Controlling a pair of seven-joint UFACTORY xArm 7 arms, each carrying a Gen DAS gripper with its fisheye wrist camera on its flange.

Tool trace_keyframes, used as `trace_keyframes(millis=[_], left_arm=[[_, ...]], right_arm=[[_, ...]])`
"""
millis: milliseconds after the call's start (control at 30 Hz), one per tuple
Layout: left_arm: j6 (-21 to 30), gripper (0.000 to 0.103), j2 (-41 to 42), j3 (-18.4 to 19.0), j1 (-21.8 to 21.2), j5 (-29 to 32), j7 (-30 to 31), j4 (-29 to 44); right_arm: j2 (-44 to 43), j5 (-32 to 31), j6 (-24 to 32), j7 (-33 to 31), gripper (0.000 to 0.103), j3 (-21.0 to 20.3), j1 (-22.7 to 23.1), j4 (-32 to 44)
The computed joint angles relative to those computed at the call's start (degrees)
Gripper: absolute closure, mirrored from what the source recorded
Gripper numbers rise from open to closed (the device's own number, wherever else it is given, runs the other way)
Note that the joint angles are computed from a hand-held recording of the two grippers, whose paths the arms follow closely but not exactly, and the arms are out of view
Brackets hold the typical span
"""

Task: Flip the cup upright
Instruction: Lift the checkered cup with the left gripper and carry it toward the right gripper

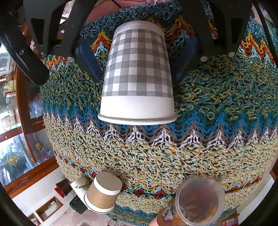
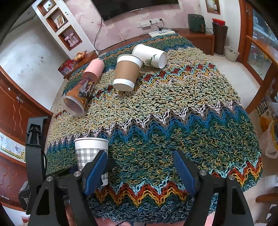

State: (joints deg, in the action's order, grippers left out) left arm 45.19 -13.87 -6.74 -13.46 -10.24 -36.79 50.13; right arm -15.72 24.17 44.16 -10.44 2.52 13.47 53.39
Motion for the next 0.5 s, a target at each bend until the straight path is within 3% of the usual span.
trace_keyframes(millis=[500], left_arm=[[4.5, 0.015, -3.2, -0.1, 0.0, 1.4, 1.9, 0.5]], right_arm=[[0.1, 1.2, -0.7, -1.3, 0.024, 0.0, 0.5, 0.6]])
